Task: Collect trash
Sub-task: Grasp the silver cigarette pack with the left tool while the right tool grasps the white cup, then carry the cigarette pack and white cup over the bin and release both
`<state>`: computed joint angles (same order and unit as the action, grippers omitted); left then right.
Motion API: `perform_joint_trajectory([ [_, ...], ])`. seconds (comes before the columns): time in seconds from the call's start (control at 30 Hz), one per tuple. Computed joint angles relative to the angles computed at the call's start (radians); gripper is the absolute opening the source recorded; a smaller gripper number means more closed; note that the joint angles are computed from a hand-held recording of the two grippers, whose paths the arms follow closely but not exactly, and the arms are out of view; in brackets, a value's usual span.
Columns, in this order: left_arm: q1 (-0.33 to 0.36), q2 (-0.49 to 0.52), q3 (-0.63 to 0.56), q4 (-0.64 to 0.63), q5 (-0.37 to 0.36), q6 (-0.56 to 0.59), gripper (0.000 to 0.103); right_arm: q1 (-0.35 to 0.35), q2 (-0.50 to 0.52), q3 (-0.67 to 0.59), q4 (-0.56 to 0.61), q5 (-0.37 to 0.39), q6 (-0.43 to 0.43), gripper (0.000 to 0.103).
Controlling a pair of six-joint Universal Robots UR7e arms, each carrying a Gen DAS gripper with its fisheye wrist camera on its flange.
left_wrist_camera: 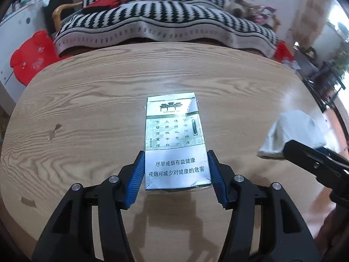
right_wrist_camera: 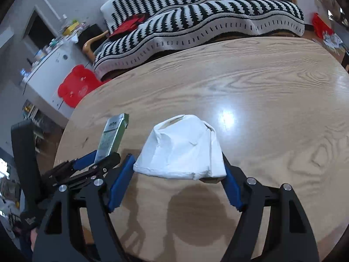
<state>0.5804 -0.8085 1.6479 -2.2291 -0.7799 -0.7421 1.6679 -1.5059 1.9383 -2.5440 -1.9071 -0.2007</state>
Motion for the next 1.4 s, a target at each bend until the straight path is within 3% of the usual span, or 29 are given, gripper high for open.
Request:
perform_joint_trajectory([
  [0.47,-0.198,-0.163,0.279,-0.051,-0.096,-0.025,0.055,0.004,-0.368,0.274,0.113,0.024,-0.061,0.074],
  [0.6,-0.239,-0.21,0.357,-0.079,-0.157,-0.05,0.055,0.003,-0.44,0.323,0.13,0.012,-0.076,0.074],
  [0.83,-0.283,-0.233,0.438,-0.094,-0.249,-0.062,0.055,-0.076,-0.582,0.429,0.257,0.036,-0.094,0.074],
  [1.03,-0.271,-0.224,0.499,-0.114,-0.4,-0.074,0.055,-0.125,-0.629,0.517,0.346,-0.005,-0.103,0.074],
  [1.4,-0.224,-0.188,0.516,-0.109,-0.475,-0.101,0.055,-0.135,-0.588,0.519,0.37,-0.029,-0.066,0.075],
])
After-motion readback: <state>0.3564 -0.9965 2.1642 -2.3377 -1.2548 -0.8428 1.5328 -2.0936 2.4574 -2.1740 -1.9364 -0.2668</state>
